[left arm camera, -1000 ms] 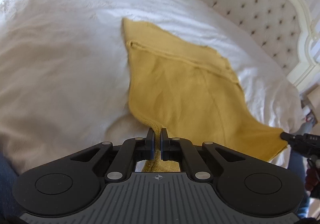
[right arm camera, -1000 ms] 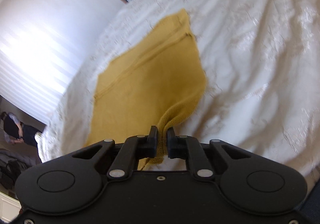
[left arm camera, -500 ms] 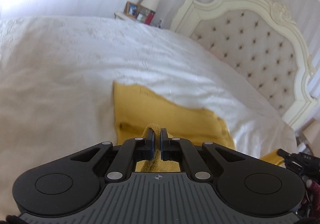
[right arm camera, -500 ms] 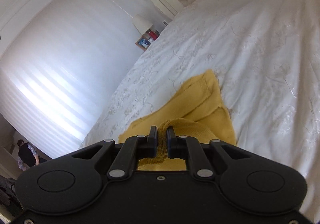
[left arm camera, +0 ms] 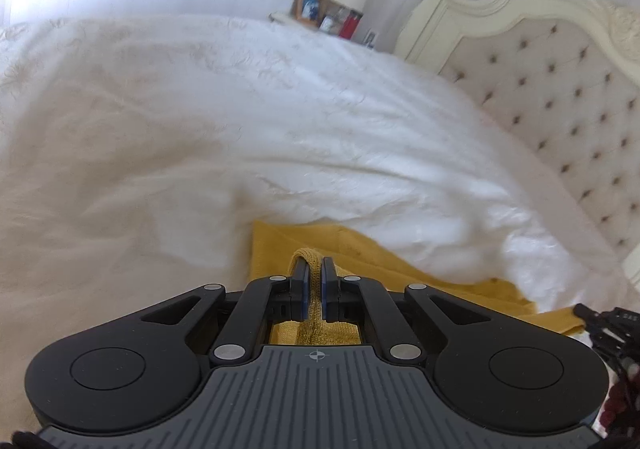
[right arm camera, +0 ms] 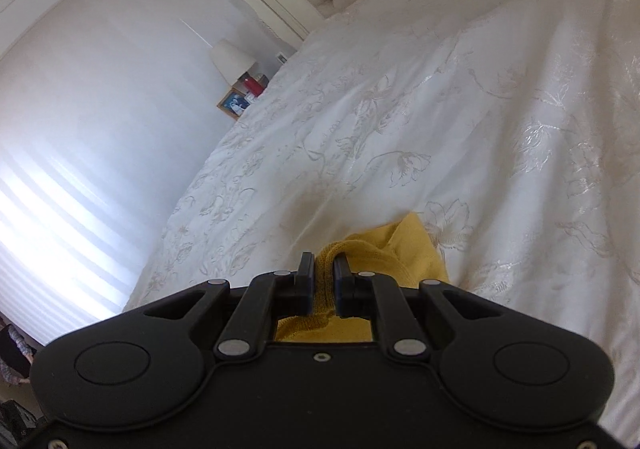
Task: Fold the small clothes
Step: 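Lift the hem with both grippers and fold it toward the collar, then lay the hem down, open both grippers and withdraw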
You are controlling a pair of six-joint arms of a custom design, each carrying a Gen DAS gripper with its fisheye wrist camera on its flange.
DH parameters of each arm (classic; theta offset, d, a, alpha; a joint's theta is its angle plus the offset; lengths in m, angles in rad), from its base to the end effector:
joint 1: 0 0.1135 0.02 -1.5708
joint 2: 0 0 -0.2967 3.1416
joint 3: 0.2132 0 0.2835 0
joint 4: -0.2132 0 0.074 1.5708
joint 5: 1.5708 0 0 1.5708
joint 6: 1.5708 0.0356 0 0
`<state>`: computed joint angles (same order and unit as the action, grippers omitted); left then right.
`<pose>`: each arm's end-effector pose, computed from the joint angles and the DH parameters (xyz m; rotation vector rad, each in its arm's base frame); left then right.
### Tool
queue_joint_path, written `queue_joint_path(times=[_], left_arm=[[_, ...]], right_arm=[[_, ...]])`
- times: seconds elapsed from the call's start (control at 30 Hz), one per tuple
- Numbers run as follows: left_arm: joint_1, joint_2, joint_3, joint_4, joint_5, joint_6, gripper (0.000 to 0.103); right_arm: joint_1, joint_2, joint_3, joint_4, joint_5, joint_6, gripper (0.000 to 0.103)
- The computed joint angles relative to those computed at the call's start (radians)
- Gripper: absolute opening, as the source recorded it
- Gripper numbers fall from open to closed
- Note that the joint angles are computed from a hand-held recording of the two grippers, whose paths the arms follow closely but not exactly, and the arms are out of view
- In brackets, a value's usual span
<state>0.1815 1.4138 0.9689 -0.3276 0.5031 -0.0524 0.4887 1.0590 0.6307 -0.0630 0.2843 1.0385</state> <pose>0.3226 0.0418 0.2680 -0.0205 2.2808 -0.5199 0.2228 0.1072 0.2606 0.7427 1.9706 0.6523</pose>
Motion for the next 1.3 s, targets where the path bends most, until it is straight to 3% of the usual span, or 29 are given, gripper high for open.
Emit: queue_joint_path(times=[0.1, 0.17, 0.23, 0.3, 0.33, 0.37, 0.43, 0.67, 0.77, 0.93, 1.3], left_arm=[[-0.01, 0.079, 0.019, 0.026, -0.026, -0.02, 0.007], [-0.003, 0.119, 0.025, 0.056, -0.022, -0.04, 0.007], [0.0, 0.147, 0.035, 0.089, -0.041, -0.055, 0.008], [0.005, 0.15, 0.047, 0.094, -0.061, -0.05, 0.009], [0.005, 0.136, 0.046, 0.096, -0.077, -0.044, 0.009], [0.008, 0.115, 0.036, 0.101, -0.082, -0.028, 0.016], [0.006, 0.066, 0.007, 0.111, -0.076, 0.035, 0.035], [-0.069, -0.161, -0.194, 0.063, -0.065, 0.341, 0.036], [-0.124, -0.187, -0.245, 0.033, -0.103, 0.393, 0.036], [-0.175, -0.122, -0.244, 0.078, -0.153, 0.359, 0.036], [-0.227, 0.212, 0.114, 0.016, -0.234, 0.15, 0.038]], right_arm=[[-0.027, 0.117, 0.022, 0.057, -0.018, 0.01, 0.017], [-0.031, 0.176, 0.035, 0.078, -0.01, 0.011, 0.026], [-0.025, 0.203, 0.029, 0.095, 0.021, 0.023, 0.027], [-0.025, 0.205, 0.009, 0.132, 0.054, 0.038, 0.046], [-0.015, 0.197, 0.001, 0.141, 0.086, 0.047, 0.064], [-0.004, 0.183, -0.008, 0.146, 0.121, 0.049, 0.069], [0.029, 0.143, -0.02, 0.144, 0.196, 0.012, 0.069], [0.254, 0.128, 0.078, -0.096, 0.35, -0.219, 0.069], [0.348, 0.196, 0.136, -0.194, 0.361, -0.245, 0.069], [0.397, 0.345, 0.221, -0.287, 0.318, -0.288, 0.068], [0.165, 0.559, 0.439, -0.255, 0.17, -0.374, 0.068]])
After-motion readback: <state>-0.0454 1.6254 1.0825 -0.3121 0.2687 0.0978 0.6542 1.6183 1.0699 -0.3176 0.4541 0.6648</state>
